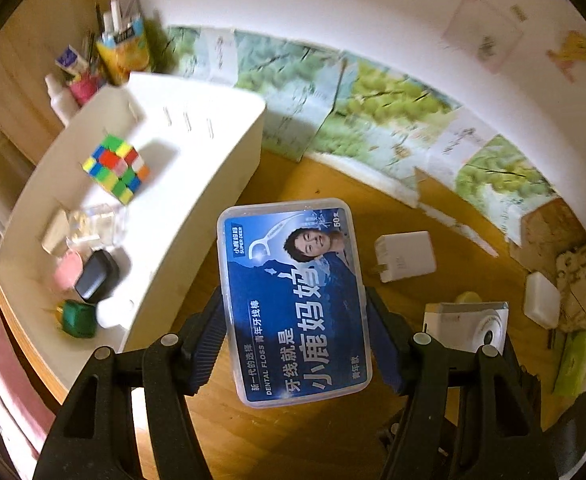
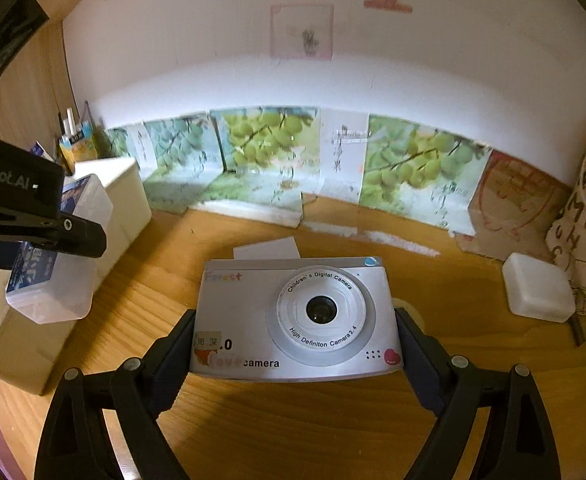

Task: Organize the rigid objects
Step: 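Lift the floss box with the left gripper while the right lifts the white toy toward the tray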

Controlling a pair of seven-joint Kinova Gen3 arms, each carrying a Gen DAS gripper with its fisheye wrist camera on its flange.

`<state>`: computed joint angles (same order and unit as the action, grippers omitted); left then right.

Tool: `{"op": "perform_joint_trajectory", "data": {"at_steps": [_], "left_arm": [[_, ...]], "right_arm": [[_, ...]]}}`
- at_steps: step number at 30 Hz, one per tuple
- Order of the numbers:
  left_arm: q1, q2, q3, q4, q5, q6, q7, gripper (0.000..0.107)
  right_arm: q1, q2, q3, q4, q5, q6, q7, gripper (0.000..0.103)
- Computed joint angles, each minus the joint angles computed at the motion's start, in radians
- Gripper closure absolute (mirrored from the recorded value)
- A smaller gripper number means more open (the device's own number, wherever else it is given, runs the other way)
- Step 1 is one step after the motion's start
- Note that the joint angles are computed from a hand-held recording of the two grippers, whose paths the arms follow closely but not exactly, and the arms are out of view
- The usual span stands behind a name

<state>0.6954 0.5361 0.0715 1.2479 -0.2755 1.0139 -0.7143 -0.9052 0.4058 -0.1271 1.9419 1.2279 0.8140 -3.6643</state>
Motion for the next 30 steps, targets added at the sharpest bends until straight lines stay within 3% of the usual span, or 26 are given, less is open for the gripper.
{"op": "perform_joint_trajectory", "data": {"at_steps": [9,16,30], "left_arm": [[-0.026,-0.099,0.019,0.076,-0.018,-0.037,-0.08,0.039],[-0.094,-0.162,0.043,0.127,-0.001,-0.055,-0.207,0.039],[-0.277,-0.243,0.047,0.218,0.097,-0.072,-0.483,0.039]], "right_arm": [[-0.05,-0.042,-0.029,-0.038,-0.016,0.111,-0.011,0.011],[-0.099,-0.038,-0.049,-0.109,-0.016,0.196,-0.007,0.011],[-0.219,0.096,-0.004,-0.37,-0.055,0.242,0.102,0.011]]}}
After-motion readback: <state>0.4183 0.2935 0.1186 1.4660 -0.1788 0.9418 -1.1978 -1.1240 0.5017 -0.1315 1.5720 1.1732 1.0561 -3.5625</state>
